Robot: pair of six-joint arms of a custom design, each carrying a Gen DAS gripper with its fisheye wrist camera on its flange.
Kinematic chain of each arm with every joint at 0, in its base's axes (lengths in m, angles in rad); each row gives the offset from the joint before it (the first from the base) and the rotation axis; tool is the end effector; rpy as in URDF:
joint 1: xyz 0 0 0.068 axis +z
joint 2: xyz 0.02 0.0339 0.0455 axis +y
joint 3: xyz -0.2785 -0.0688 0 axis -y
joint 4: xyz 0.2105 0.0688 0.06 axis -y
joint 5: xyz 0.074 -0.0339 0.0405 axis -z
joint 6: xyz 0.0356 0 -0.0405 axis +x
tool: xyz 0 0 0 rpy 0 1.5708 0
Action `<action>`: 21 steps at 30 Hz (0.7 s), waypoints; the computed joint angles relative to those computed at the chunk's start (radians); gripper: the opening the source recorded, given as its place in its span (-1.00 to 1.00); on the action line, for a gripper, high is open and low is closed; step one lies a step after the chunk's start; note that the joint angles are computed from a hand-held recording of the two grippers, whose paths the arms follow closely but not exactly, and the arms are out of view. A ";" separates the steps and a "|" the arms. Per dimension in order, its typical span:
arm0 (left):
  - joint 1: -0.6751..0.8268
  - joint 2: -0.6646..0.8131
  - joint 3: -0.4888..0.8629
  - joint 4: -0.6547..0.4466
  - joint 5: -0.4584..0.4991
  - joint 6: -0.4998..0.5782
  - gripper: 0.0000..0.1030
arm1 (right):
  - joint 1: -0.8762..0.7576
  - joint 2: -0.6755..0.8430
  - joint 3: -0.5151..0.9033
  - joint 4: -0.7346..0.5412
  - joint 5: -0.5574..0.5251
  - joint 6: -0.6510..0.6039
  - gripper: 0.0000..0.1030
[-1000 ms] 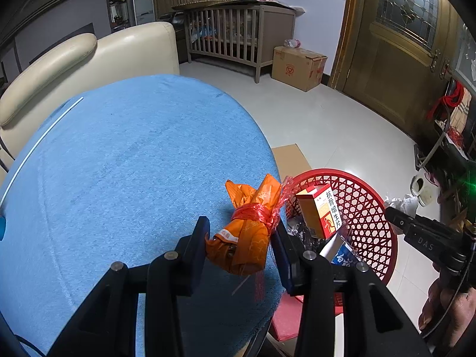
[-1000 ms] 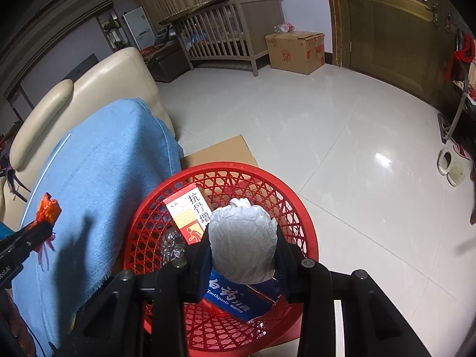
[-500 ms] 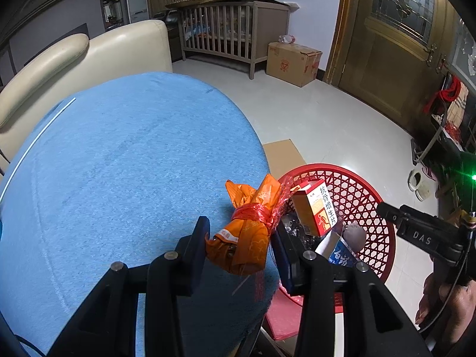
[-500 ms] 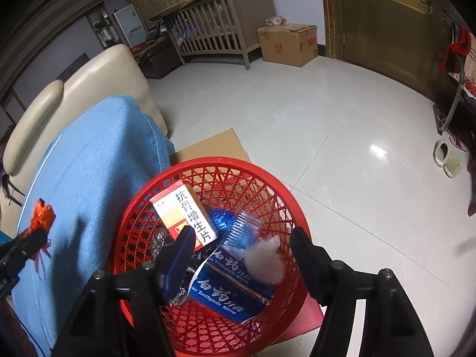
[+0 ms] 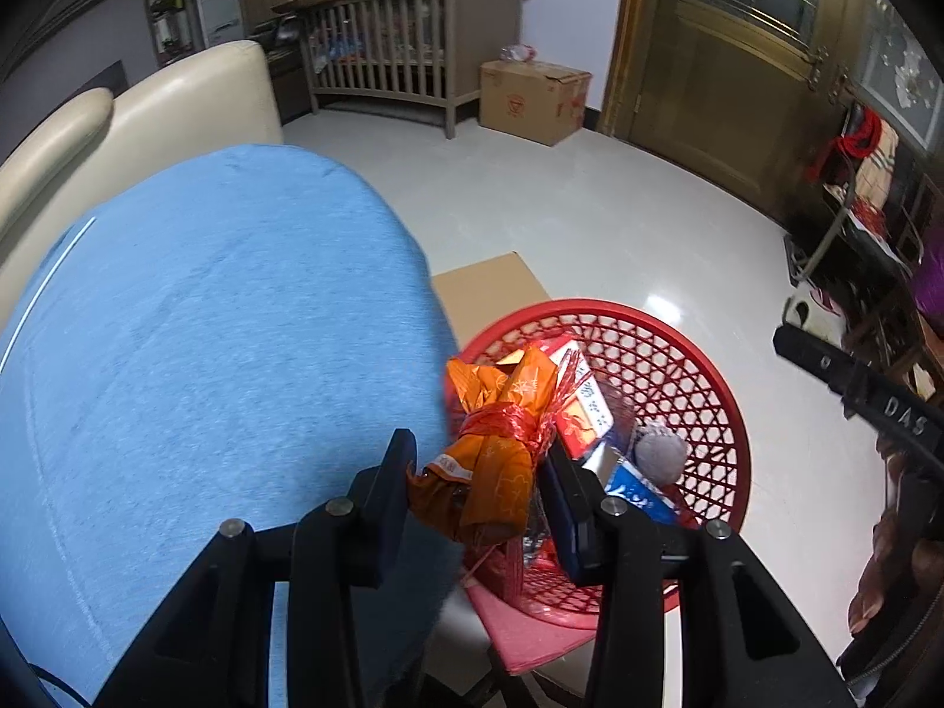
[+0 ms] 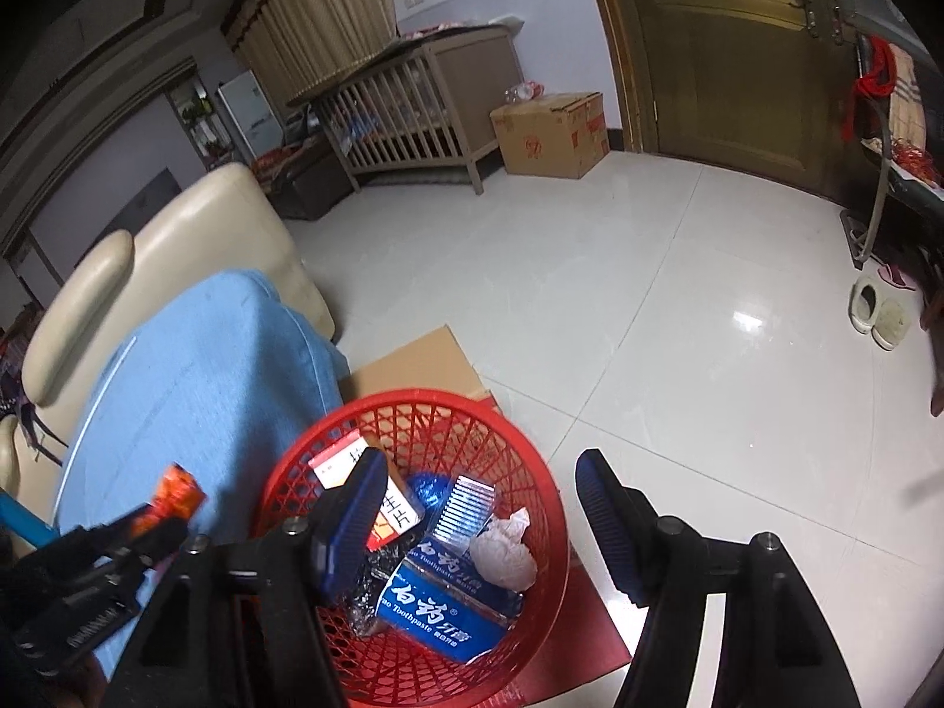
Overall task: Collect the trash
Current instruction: 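Open both tools to drop the tissue ball and orange bag into the basket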
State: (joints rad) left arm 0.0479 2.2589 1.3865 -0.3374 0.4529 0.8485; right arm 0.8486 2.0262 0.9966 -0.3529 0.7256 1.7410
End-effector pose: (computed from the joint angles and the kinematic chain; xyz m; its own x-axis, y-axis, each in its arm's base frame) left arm 0.4159 0.0043 0.1068 -0.5343 0.6498 -0.5407 0.7747 0.6323 -0.0056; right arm 0.2300 0.2254 0.1153 -0.3623 0.7041 -0.6107 0.7211 0.6269 0.2949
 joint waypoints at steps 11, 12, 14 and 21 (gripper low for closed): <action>-0.062 -0.029 -0.097 0.055 -0.027 0.011 -0.17 | 0.036 -0.068 -0.087 -0.013 0.043 0.088 0.36; -0.066 -0.027 -0.100 0.057 -0.031 0.009 -0.17 | 0.038 -0.070 -0.090 -0.017 0.046 0.093 0.36; -0.071 -0.023 -0.102 0.058 -0.039 0.008 -0.17 | 0.042 -0.074 -0.096 -0.019 0.053 0.102 0.36; -0.085 -0.007 -0.105 0.064 -0.063 0.009 -0.17 | 0.046 -0.073 -0.099 -0.005 0.071 0.101 0.36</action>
